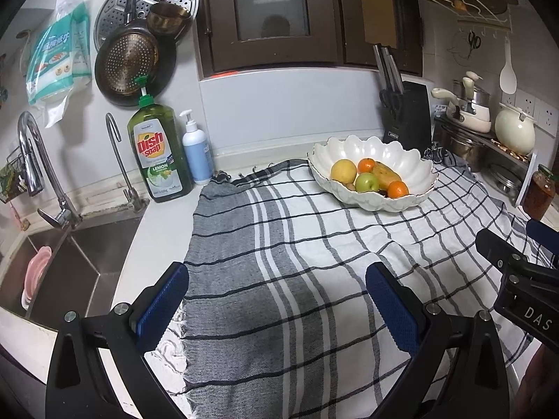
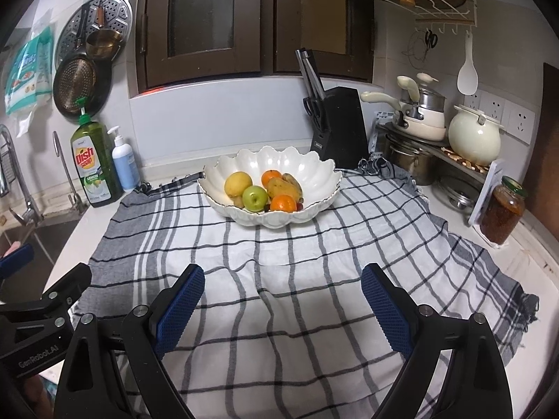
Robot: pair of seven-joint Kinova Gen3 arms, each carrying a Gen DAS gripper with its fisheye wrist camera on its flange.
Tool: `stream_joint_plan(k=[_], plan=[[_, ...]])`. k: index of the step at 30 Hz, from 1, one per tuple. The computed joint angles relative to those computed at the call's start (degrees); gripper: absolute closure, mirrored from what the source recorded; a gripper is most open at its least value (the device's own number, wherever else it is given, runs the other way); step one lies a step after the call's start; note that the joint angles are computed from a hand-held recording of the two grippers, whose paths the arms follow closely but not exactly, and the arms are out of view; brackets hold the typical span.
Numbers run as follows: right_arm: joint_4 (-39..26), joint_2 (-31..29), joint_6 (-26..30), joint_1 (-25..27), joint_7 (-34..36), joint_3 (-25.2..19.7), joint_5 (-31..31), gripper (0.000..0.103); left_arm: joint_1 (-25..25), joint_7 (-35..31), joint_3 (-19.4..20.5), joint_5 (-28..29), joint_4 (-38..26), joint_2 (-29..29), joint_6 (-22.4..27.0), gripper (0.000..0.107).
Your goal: Organize fruits
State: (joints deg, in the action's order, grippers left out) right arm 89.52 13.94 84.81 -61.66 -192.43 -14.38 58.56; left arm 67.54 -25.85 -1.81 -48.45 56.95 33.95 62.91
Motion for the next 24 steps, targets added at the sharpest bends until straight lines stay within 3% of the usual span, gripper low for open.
stream_joint_plan(k=[24], plan=[[-1.4,0.6,0.1,-0.3,0.9,0.5,0.2,0.011,-0.2,0.7,0.3,0.0,0.4,-0.3,0.4,0.004]])
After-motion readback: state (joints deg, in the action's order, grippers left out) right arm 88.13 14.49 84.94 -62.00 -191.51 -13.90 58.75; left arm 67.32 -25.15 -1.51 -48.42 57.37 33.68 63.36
